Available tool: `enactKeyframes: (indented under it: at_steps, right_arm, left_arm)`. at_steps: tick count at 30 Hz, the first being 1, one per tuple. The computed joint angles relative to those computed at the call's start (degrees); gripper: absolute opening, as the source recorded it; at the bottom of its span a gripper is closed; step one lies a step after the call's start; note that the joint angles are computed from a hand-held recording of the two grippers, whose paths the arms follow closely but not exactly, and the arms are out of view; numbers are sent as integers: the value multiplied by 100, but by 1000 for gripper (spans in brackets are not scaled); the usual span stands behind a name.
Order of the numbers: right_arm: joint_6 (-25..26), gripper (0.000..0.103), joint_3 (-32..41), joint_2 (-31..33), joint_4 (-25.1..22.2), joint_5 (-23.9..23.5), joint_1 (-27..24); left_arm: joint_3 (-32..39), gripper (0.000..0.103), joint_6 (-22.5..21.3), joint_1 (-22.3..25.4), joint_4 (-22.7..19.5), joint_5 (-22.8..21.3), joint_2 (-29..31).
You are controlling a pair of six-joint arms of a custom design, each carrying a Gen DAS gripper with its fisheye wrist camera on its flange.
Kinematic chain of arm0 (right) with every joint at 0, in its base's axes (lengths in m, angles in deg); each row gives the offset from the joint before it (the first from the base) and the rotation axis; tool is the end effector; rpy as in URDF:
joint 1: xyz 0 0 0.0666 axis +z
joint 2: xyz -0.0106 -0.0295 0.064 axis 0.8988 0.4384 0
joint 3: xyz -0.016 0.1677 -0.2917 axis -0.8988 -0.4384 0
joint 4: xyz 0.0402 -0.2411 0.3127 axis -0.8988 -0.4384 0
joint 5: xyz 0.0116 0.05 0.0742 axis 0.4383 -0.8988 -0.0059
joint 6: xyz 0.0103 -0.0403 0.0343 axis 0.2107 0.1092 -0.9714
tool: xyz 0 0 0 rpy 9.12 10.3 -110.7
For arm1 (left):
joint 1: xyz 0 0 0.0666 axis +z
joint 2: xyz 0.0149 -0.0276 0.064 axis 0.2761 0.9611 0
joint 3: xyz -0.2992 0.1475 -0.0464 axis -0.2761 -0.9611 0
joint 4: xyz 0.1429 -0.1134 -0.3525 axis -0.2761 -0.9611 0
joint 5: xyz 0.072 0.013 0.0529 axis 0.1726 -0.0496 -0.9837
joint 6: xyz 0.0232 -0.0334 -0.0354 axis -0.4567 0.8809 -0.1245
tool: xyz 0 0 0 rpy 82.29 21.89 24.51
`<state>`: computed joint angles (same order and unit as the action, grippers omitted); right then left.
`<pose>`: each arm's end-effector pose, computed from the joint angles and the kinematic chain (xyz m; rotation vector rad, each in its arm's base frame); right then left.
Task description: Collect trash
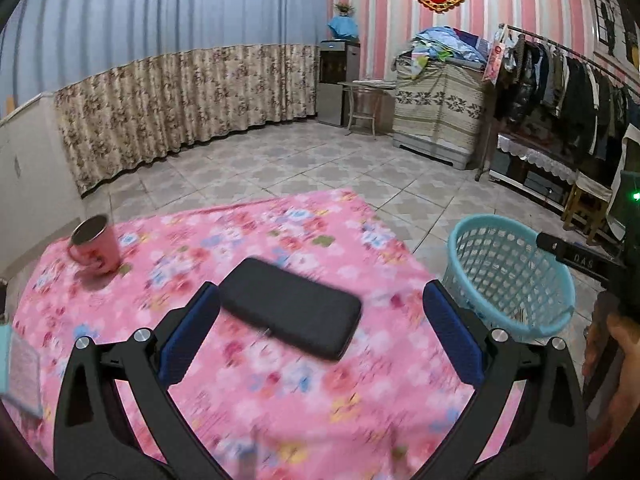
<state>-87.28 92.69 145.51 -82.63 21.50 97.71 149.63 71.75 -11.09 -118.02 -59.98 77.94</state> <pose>0.3853 0.2318 0.3886 0.3961 2.1603 -0.0246 0.3449 -0.1676 0.4273 0.1654 2.1738 -0.1150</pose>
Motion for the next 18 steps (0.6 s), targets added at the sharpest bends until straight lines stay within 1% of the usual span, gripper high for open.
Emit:
enactKeyframes:
  at_steps: [4,5,7,8,10,14,15,18]
  right_arm:
    - [190,91,51,-146,44,730,570]
    - [206,92,65,-177,52,835,694]
    - [240,97,39,-261,81,984,965]
    - [234,97,12,-300,75,1086,1153]
    - [167,98,-10,-335,3,1312,1485]
    - [16,99,-16,-285,-109,1673,2173]
    - [-23,99,0,-241,-124,1753,2327]
    - [-239,99,63,-1,-217,2059,2870]
  left_arm:
    - [-490,98,-14,298,-262,109,-841]
    - [-627,98,-73,380,-324,102,-1089]
    - [-854,98,-177,517,-429,49,-1505]
    - [-976,98,-231,589,-484,28,-1733]
    - [-1241,98,-320,788,-636,40,-2247]
    - [-1662,98,-334,1147,-977,110,-3097]
    - [-1826,98,-391,1240,-1054,118,-3393]
    - [-2079,98,-454,1406,-1249,145,-3911]
